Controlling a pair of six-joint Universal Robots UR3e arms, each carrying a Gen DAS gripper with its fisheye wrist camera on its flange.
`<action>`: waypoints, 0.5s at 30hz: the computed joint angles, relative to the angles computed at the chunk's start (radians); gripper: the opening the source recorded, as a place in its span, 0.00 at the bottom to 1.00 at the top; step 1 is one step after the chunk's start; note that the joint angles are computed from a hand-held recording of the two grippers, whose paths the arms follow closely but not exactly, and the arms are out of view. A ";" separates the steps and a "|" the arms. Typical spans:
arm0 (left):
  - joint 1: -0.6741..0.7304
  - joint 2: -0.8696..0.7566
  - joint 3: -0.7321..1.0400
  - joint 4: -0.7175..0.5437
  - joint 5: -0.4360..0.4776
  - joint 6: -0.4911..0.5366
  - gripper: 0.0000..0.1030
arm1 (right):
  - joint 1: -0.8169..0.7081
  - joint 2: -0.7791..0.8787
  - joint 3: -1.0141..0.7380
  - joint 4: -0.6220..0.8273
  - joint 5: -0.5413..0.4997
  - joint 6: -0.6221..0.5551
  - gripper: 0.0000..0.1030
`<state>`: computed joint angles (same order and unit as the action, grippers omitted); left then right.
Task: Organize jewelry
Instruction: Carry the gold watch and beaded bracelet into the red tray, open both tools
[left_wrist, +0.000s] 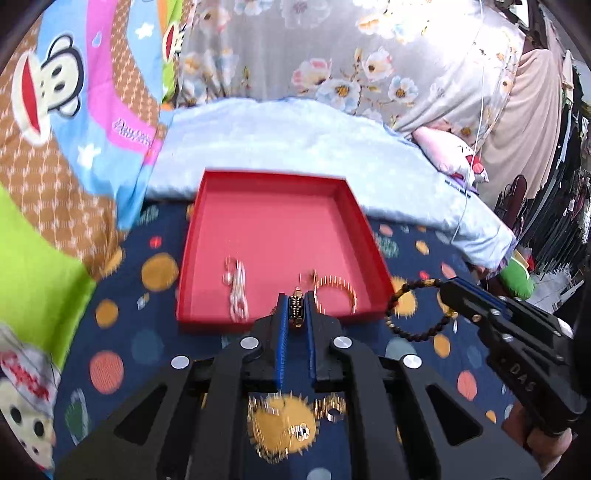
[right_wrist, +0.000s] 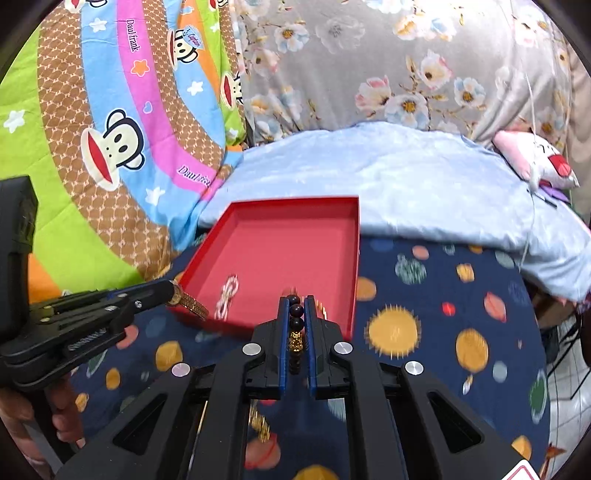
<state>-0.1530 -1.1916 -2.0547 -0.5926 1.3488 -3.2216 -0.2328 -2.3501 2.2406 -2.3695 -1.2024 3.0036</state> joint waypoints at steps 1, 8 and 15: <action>-0.004 -0.026 0.030 0.006 0.009 0.004 0.07 | 0.028 0.063 -0.023 -0.049 -0.022 0.011 0.07; 0.000 -0.244 0.246 0.053 0.038 0.019 0.07 | 0.137 0.427 -0.194 -0.266 -0.109 0.066 0.07; 0.014 -0.449 0.395 0.095 0.066 0.017 0.08 | 0.181 0.683 -0.336 -0.344 -0.154 0.076 0.07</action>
<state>-0.1386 -1.6407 -1.6601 -0.4974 1.4146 -3.2043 -0.0518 -1.6674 1.9045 -2.7139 -1.3568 3.0801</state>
